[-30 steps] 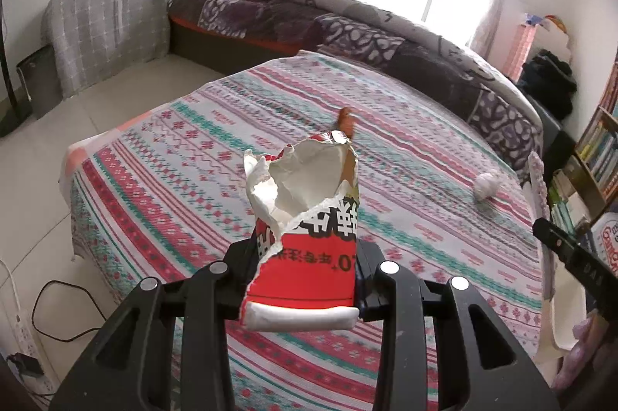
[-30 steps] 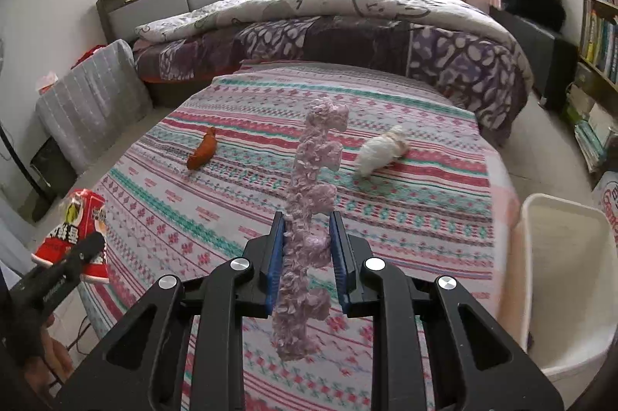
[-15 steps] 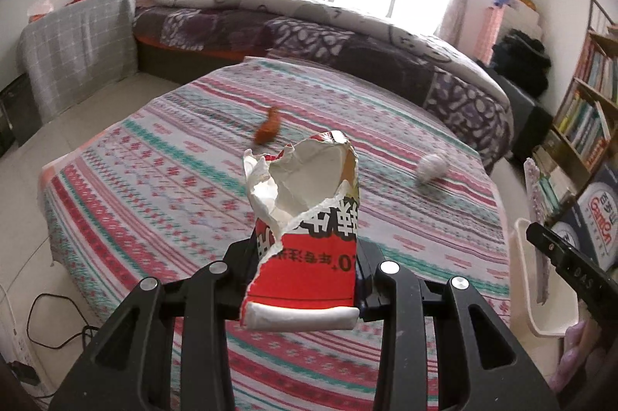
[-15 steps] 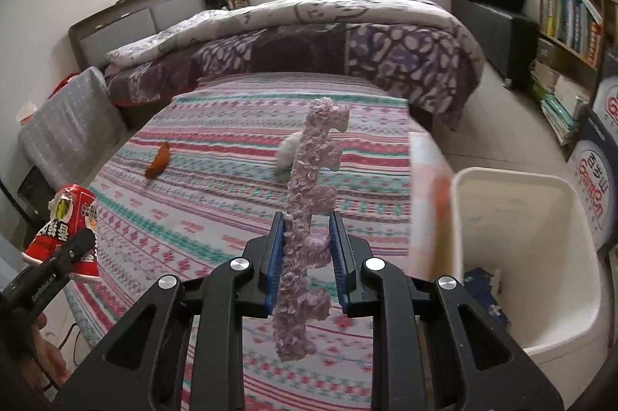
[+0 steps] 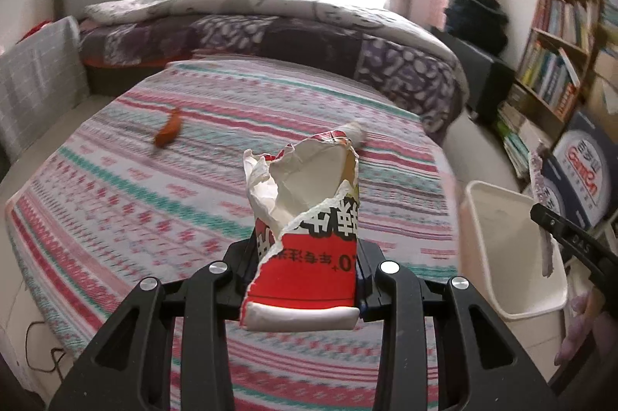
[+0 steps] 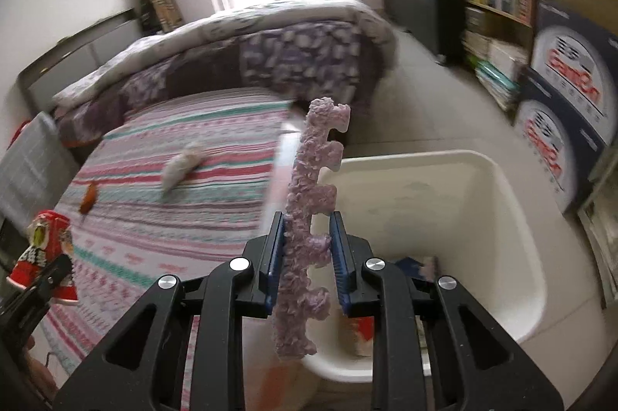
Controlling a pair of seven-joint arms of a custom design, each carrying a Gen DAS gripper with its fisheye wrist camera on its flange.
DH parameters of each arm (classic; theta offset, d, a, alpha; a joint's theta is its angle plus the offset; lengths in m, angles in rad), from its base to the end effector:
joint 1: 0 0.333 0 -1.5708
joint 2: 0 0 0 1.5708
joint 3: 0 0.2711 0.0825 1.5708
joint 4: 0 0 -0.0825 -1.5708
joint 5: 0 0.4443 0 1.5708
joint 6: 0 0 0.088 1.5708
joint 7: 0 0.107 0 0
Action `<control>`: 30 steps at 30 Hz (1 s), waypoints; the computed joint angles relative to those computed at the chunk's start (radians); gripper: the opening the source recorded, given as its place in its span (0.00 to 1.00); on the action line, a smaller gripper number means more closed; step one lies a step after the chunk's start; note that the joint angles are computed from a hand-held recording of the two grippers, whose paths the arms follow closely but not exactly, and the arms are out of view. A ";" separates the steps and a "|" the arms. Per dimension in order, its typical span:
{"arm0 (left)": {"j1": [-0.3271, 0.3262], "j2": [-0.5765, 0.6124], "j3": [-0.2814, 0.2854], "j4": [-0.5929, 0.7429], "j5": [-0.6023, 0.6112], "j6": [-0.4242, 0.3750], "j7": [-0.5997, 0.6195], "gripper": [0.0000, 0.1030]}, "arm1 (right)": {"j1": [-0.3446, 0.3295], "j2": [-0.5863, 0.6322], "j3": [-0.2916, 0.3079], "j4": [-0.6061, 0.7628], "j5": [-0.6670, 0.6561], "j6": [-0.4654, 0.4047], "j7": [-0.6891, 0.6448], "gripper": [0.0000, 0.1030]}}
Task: Collect trash
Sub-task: 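Carry both items over the white bin and open both tools to drop them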
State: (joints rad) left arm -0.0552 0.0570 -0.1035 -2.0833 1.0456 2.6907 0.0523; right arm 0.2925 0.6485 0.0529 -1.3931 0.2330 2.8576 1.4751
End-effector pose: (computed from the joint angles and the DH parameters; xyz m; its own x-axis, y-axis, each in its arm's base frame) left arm 0.6262 -0.1284 0.3704 0.4509 -0.8855 0.1117 -0.5646 -0.3799 -0.7327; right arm 0.7604 0.2502 0.3608 0.2859 -0.9432 -0.1690 -0.6916 -0.0810 -0.7177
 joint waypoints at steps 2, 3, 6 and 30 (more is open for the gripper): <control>-0.008 0.040 -0.006 0.047 -0.012 0.008 0.035 0.35 | 0.002 0.008 -0.027 0.007 -0.005 -0.009 0.036 0.24; -0.013 0.055 -0.005 0.064 -0.019 0.014 0.048 0.35 | 0.005 0.014 -0.043 0.015 -0.013 -0.015 0.059 0.24; -0.035 0.112 -0.001 0.130 -0.044 0.029 0.095 0.35 | 0.001 0.027 -0.067 0.026 -0.028 -0.022 0.110 0.37; -0.195 0.563 0.006 0.700 -0.468 0.036 0.648 0.38 | 0.008 -0.008 -0.221 -0.070 -0.176 0.077 0.467 0.85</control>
